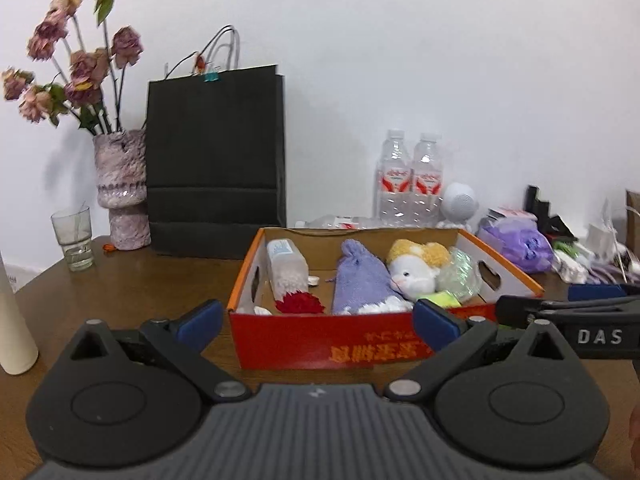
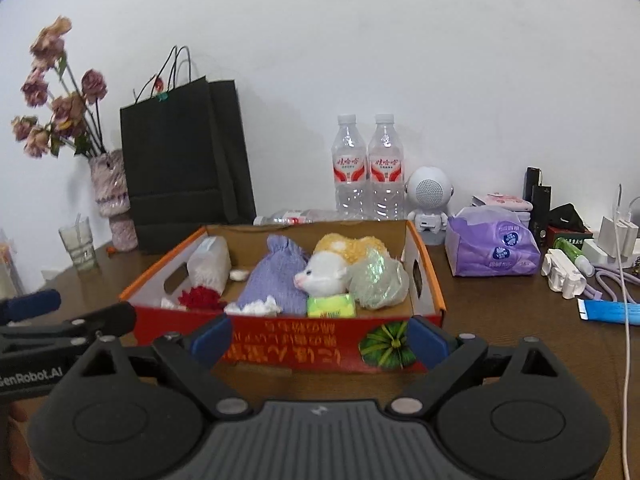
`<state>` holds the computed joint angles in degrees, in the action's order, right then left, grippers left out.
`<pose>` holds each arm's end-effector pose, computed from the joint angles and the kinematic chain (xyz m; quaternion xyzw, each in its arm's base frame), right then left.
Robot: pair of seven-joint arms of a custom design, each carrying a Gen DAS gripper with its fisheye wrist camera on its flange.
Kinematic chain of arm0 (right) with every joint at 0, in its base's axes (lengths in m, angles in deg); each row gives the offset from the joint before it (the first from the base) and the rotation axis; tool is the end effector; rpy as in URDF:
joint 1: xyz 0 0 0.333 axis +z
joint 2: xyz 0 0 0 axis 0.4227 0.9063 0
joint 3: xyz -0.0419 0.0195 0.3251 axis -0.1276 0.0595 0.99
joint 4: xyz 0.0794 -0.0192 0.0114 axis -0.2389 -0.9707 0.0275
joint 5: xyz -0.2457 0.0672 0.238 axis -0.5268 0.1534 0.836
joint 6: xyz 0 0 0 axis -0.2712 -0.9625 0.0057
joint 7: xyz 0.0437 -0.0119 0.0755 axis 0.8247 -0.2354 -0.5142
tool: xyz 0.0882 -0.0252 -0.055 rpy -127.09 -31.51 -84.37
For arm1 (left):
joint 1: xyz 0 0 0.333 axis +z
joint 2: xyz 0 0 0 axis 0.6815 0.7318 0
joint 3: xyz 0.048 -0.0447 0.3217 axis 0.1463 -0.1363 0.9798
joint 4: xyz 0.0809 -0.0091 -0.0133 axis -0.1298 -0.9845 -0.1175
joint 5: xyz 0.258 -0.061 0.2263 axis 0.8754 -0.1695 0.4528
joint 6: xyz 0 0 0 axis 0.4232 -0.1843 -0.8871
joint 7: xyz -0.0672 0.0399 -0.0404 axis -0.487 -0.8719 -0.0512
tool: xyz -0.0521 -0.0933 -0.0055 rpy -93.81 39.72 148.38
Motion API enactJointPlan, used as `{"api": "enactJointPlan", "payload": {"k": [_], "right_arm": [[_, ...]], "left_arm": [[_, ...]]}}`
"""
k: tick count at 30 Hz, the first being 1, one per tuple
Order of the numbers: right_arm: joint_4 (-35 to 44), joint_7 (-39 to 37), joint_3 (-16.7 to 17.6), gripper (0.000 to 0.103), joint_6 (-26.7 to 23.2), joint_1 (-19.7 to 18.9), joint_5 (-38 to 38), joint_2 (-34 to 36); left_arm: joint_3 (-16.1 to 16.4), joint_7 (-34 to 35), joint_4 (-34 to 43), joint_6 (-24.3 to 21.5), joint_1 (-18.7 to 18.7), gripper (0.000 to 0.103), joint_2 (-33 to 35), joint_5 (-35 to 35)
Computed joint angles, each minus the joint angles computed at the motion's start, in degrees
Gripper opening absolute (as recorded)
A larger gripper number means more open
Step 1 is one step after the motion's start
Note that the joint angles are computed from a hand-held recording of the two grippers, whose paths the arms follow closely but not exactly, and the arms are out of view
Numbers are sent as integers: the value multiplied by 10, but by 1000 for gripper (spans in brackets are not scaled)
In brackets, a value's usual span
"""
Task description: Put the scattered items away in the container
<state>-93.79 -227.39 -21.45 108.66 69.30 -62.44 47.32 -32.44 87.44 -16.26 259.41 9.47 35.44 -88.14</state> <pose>0.6007 0.4450 0.4692 -0.4866 0.6893 -0.4061 0.3509 0.6628 -0.3829 0.4645 -0.4065 0.7097 -0.4903 0.3011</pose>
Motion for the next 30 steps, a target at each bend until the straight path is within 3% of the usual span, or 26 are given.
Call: {"api": "enactJointPlan", "payload": {"k": [6, 12, 16, 21, 25, 30], "right_arm": [[-52, 60, 0, 96, -7, 21, -44, -31], [-104, 116, 19, 99, -18, 28, -92, -62], [-126, 127, 39, 99, -37, 33, -111, -73], [-152, 116, 63, 101, -57, 38, -110, -85], [-174, 120, 83, 102, -57, 35, -83, -94], [-180, 107, 100, 102, -60, 37, -42, -87]], "left_arm": [[-7, 49, -96, 72, -10, 103, -46, -15], [-43, 86, -183, 113, 2, 103, -93, -58], [-88, 107, -249, 146, 30, 103, -126, -73], [-102, 134, -315, 155, 37, 103, -161, -108], [-135, 138, -366, 170, 66, 103, -182, -106], [-142, 133, -401, 143, 75, 103, -202, -118]]}}
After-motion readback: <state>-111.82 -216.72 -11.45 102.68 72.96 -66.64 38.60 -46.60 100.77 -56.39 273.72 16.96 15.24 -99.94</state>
